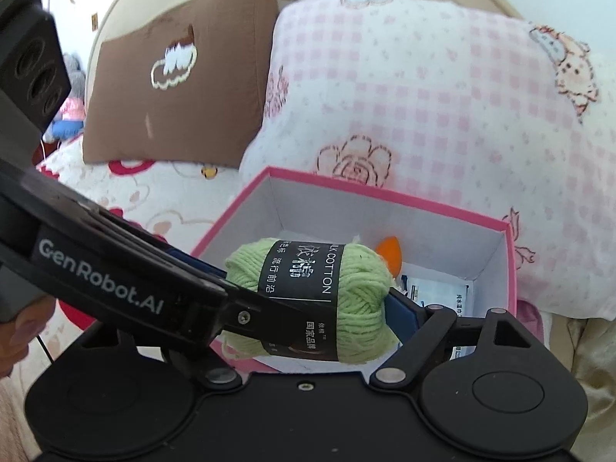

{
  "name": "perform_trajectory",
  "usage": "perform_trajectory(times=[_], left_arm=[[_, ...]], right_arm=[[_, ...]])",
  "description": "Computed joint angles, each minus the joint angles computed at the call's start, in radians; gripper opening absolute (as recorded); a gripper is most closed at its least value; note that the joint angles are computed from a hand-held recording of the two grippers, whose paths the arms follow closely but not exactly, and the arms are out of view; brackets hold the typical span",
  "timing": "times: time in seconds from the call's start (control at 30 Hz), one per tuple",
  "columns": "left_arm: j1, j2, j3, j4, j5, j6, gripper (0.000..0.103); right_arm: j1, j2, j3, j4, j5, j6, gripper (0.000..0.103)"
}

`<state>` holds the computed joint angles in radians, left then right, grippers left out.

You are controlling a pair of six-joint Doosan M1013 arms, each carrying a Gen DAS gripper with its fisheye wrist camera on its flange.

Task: Organize objects
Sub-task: 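Lower the yarn ball into the pink box beside the wipes pack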

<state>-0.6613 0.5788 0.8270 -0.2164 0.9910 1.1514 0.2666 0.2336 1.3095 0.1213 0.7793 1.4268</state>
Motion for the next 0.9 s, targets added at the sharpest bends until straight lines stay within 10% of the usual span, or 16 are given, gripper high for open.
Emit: perform_trajectory(times=[0.9], left_arm=[[0.02, 0.1, -0.072, -0.021, 0.012, 0.016, 0.061]], right_arm=[[-0.044, 0.067, 0.002, 0.083, 0.043, 0.124, 0.088]])
